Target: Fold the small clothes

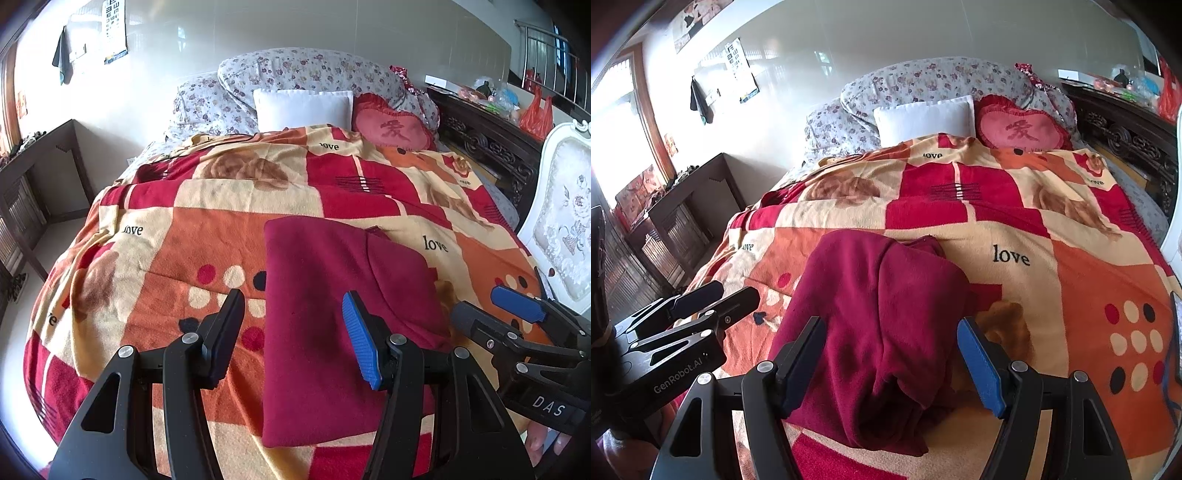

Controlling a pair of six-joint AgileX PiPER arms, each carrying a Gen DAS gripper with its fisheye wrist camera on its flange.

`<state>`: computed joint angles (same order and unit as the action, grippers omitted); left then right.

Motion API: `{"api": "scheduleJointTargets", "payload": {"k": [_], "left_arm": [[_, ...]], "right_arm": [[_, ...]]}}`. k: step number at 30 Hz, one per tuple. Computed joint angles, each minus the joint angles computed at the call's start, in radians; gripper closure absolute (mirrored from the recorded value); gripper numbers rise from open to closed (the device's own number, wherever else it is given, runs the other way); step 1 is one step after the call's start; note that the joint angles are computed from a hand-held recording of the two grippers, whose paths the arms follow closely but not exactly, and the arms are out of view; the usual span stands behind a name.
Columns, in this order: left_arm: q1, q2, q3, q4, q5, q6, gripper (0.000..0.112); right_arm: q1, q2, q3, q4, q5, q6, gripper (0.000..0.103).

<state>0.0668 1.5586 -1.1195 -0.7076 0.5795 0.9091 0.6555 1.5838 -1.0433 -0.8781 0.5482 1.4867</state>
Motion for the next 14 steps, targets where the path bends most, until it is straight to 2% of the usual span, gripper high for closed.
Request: {"api": "scheduleJointTargets", "payload": {"k": [5, 9, 14], "left_arm": [[-0.001, 0.007, 0.001, -0.007, -0.007, 0.006, 0.057], [0.021, 0.031, 0.002, -0.091, -0.024, 0.078, 0.057], [0.038, 0.074, -0.03, -0.062, -0.018, 0.055, 0.057]], "right_arm": [[-0.009, 0.01, 0.001, 0.013, -0.013, -0.01, 0.032], [-0.015, 0.013, 0.003, 0.018, -0.02, -0.013, 0.032], [-0.032, 0.017, 0.009, 0.024, -0.035, -0.021, 0.032]]}}
